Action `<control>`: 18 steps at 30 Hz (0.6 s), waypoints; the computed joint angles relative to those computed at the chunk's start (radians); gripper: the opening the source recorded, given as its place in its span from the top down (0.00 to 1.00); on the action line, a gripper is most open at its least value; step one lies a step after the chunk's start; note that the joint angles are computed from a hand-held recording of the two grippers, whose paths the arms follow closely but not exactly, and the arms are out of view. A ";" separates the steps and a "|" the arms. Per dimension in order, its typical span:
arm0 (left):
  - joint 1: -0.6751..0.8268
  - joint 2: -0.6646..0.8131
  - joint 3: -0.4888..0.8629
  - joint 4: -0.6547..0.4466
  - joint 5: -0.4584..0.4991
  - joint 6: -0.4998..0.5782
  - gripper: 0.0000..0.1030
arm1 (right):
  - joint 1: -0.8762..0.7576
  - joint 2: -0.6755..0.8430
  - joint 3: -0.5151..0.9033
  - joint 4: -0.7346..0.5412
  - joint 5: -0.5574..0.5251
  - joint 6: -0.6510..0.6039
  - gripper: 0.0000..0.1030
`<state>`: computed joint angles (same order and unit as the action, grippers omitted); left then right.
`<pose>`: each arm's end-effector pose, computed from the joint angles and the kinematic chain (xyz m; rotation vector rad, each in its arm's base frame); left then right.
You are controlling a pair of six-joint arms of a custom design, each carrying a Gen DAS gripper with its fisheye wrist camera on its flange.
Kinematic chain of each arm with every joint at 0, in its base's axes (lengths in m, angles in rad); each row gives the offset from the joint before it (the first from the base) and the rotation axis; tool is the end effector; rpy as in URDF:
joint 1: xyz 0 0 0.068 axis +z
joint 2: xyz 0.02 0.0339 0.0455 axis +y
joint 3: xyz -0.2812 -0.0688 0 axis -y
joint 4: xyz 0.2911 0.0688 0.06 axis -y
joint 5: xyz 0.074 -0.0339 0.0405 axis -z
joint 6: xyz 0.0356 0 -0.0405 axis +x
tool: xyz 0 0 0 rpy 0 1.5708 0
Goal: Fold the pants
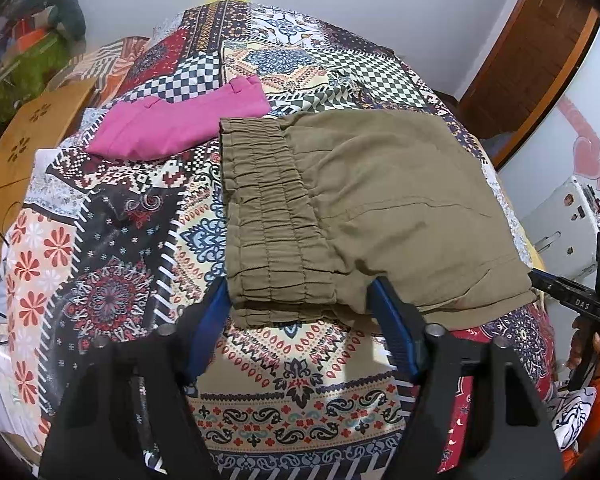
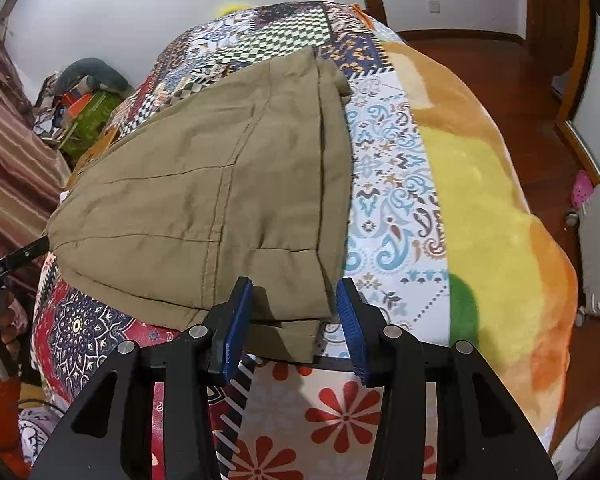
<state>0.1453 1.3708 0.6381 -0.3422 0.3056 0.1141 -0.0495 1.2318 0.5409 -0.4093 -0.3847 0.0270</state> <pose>0.2707 0.0288 0.1440 0.0607 2.5971 -0.3114 0.2380 0.0016 0.1441 -0.0221 2.6276 0.5041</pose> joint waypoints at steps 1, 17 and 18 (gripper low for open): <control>-0.003 -0.002 -0.001 0.004 -0.006 -0.005 0.36 | 0.004 -0.010 -0.003 0.000 0.006 -0.007 0.66; -0.001 -0.124 -0.013 -0.003 -0.029 0.000 0.51 | 0.007 -0.241 -0.016 -0.069 0.045 -0.026 0.91; -0.002 -0.127 -0.015 -0.001 -0.032 0.000 0.52 | 0.005 -0.249 -0.011 -0.075 0.037 -0.024 0.91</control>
